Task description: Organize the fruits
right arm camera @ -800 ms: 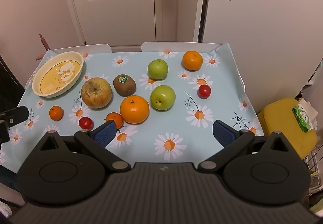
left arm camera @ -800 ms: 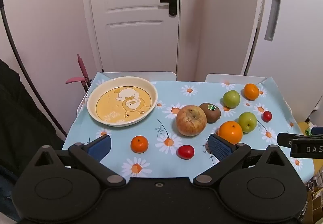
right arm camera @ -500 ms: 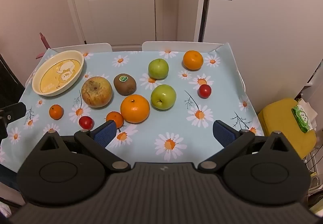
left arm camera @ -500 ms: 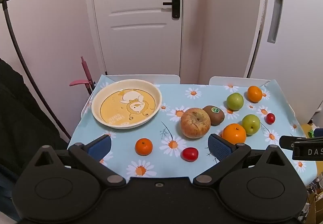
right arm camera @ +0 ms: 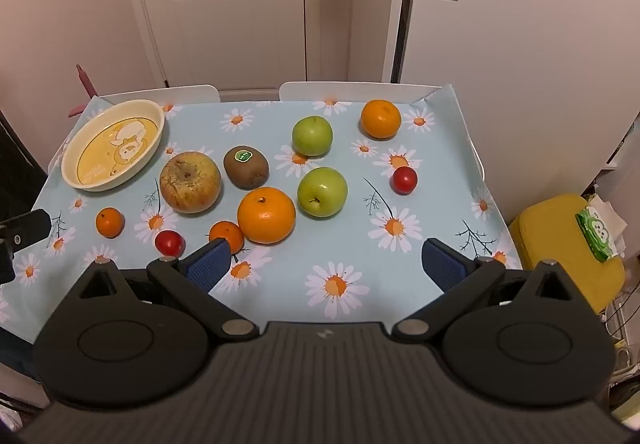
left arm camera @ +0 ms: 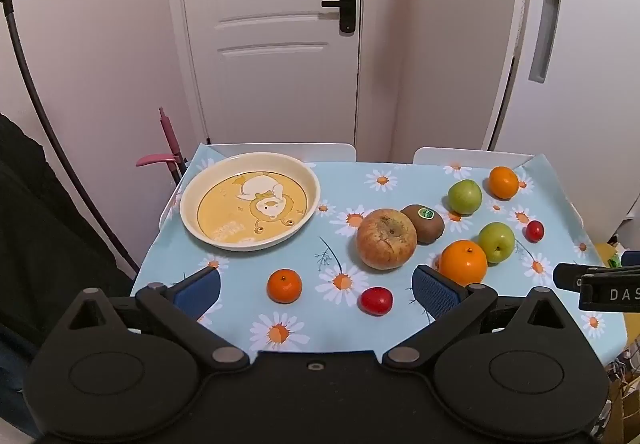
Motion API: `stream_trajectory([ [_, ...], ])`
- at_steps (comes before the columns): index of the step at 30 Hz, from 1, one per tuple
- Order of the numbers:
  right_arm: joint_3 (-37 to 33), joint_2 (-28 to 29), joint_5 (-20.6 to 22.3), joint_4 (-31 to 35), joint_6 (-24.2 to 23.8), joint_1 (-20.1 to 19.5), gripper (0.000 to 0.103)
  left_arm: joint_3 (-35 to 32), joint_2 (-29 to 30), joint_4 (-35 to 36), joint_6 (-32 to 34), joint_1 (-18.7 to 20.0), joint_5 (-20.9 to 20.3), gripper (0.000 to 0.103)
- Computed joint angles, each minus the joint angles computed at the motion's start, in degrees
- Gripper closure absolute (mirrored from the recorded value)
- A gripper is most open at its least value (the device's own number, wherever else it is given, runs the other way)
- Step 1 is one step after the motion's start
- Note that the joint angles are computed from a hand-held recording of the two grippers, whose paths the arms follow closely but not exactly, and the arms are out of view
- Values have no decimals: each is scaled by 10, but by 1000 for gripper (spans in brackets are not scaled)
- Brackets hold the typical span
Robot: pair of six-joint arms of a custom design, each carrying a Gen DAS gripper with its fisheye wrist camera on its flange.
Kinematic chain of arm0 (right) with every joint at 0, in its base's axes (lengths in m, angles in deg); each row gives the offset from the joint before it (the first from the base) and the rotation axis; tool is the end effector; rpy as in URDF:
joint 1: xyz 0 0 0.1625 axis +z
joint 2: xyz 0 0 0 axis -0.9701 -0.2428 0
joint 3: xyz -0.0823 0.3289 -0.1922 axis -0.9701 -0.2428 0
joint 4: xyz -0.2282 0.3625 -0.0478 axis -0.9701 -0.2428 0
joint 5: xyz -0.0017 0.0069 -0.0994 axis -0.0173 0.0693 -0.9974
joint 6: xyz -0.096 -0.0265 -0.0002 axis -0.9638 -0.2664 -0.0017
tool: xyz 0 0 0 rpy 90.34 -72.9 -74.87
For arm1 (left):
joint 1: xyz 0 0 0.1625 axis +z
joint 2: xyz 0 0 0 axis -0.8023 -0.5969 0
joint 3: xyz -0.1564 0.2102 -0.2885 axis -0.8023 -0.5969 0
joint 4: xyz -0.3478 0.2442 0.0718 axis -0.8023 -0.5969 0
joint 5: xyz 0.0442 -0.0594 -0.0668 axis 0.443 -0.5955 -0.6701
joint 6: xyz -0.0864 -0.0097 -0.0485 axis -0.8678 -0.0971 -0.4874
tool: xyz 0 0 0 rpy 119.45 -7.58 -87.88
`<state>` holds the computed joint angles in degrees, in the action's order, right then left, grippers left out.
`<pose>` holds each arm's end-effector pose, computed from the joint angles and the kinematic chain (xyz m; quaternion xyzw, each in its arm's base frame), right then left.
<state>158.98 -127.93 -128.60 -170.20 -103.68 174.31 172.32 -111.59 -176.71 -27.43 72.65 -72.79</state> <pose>0.1250 -0.3739 0.3314 0.1068 -0.8472 0.3670 0.3689 -0.4043 -0.3725 0.1095 0.1824 0.8430 -0.3607 0.3548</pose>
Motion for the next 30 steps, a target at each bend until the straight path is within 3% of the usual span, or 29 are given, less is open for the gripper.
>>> stream_trajectory([
  [16, -1, 1, 4, -2, 0, 0, 0, -7, 4, 30, -9, -1, 10, 0],
  [30, -2, 2, 4, -2, 0, 0, 0, -2, 5, 3, 3, -2, 10, 0],
])
